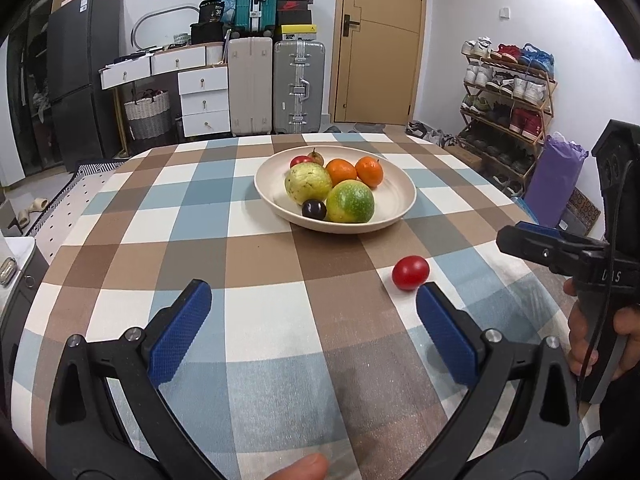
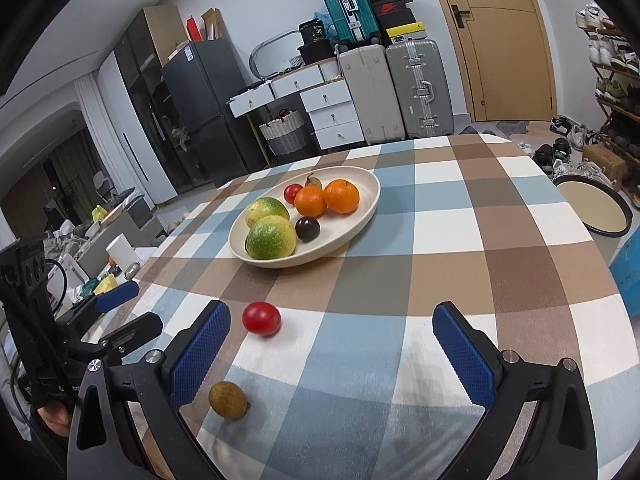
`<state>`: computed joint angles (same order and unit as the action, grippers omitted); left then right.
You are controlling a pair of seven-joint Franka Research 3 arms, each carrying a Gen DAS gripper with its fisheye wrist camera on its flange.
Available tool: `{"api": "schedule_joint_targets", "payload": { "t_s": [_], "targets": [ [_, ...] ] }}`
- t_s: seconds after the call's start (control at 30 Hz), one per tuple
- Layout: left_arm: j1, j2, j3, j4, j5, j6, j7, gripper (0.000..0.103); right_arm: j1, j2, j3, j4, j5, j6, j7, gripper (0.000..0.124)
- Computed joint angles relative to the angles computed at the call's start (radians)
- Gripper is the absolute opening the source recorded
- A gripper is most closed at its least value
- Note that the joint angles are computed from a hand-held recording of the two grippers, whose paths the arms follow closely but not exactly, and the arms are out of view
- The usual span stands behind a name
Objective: Organize fruits
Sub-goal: 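Withdraw both grippers from the plate toward the tomato and small brown fruit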
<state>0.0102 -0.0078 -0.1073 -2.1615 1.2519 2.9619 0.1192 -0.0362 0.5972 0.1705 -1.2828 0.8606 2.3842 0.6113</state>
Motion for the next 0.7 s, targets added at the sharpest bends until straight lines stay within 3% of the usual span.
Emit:
{"api": "schedule_joint_targets", "payload": {
  "t_s": [0.53,0.7],
  "targets": [
    [0.002,-0.025,-0.013,-0.027,-0.006,0.006,0.018,0.102,0.028,-0.09,-0.035,-0.131,-0.06,0.004,-0.048,0.103],
    [0.003,-0.023,-0.012,-0.028,-0.035,0.007,0.035,0.102,0.04,-0.102,-0.049,-0.137,-0.11,-0.075,-0.034,0.103]
  ]
}}
